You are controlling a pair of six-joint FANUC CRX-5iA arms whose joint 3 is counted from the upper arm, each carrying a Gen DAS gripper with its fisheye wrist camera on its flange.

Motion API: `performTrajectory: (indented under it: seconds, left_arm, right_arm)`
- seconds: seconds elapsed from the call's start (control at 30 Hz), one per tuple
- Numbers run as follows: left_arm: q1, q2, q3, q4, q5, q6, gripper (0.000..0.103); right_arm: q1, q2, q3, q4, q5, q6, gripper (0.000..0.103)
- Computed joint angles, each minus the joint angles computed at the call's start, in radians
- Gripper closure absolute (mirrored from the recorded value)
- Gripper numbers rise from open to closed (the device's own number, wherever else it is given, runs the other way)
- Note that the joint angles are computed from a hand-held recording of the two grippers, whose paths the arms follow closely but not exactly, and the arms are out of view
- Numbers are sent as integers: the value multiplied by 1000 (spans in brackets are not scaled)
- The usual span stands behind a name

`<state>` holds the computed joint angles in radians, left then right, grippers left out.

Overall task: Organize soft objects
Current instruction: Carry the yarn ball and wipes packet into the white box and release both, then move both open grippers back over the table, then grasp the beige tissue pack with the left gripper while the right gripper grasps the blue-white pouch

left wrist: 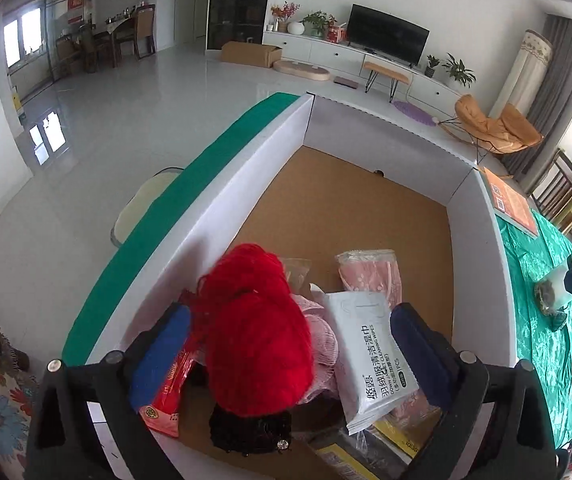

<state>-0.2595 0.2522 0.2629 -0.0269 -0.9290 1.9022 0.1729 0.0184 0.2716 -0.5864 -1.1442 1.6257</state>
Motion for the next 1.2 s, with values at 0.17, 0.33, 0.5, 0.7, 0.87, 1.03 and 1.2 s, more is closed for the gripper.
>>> performTrajectory:
  seconds: [0.17,0.33,0.5,0.7,0.87,1.03,1.2]
  left_arm:
    - [-6,-12,-46,68,64,-53,4]
    - [-65,-17,-68,214,141,-225,4]
    - [-180,-3,-68,368,165,-494,4]
    - [-346,167,124,362,-71,-485,4]
    - [-376,275,186,310,-113,-249,4]
    - [-371,337,240,185,-21,-36,2]
    - [-382,518,480,201,-9,-79,0]
  right_arm:
    - [1,-92,-160,137,157,7,18]
    - [-52,-261,-512,417,453,-143,18]
    - [-216,-311,-778,698,537,-517,18]
    - [-378,-356,-784,532,582,-486,16]
    - [-346,-398,-846,623,638,-560,16]
    - [-369,-425,-871,594,658,-549,16]
    - [-382,-427,-867,557,654,-520,16]
